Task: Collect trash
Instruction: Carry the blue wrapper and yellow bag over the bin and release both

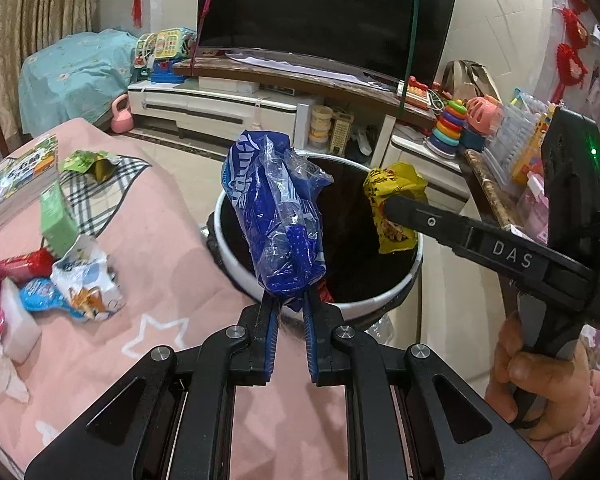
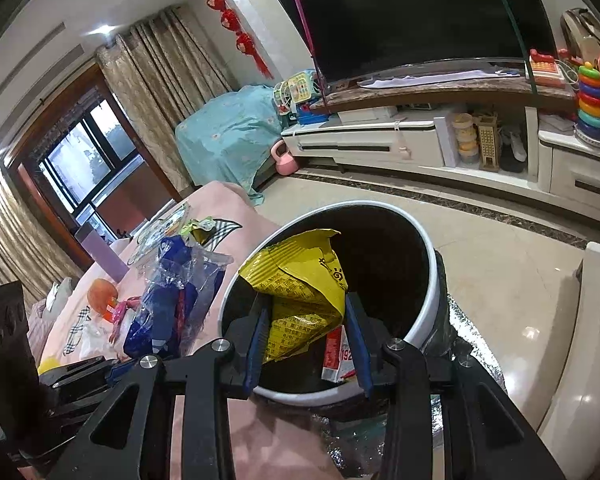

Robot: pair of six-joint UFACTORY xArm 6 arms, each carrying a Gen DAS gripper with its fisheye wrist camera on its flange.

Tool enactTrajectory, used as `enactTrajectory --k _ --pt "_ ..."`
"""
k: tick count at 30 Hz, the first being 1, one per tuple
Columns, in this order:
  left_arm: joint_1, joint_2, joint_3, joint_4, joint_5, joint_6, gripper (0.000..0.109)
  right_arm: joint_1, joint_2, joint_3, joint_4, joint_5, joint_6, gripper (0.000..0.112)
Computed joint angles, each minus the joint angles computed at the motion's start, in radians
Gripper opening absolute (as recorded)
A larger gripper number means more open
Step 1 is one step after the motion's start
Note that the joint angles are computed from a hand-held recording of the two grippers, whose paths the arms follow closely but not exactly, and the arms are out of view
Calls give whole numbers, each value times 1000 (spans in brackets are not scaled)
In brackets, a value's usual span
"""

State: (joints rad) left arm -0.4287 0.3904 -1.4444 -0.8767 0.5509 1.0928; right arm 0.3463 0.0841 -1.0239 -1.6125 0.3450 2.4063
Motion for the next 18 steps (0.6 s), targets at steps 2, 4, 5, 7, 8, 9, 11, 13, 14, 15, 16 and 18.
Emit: enactTrajectory --k 2,4,5,7,8,9,11,13,14,15,16,18 --pt "-5 10 -14 14 7 -12 11 -8 3 -1 4 -10 -4 38" --pt "-10 18 -23 28 9 -22 11 -16 5 -2 3 -16 -4 38" --pt "-13 23 -29 35 10 -29 11 -18 5 -2 6 -17 -6 38" --pt "-14 35 -44 49 21 -43 11 -21 7 -3 11 -19 -11 39" --pt "-15 41 -51 58 25 -53 11 -23 7 -2 13 -21 -14 39" --pt "-17 48 -57 65 26 -61 11 -25 7 -2 18 -22 -19 39" --pt "-19 57 -68 76 30 -72 12 -29 8 -1 25 -25 -27 40" --pt "-20 66 -78 84 33 -83 12 -33 8 -2 40 -27 -44 40" --pt "-22 70 -82 87 30 -89 15 -35 9 -3 45 -28 -51 40" --pt "-22 73 -86 92 29 -95 19 -38 10 -4 50 -31 -55 42" --pt "-22 77 -90 96 30 -103 22 -39 11 -5 52 -33 -56 42" --pt "-18 80 -92 98 29 -116 39 -48 13 -6 56 -40 -59 48"
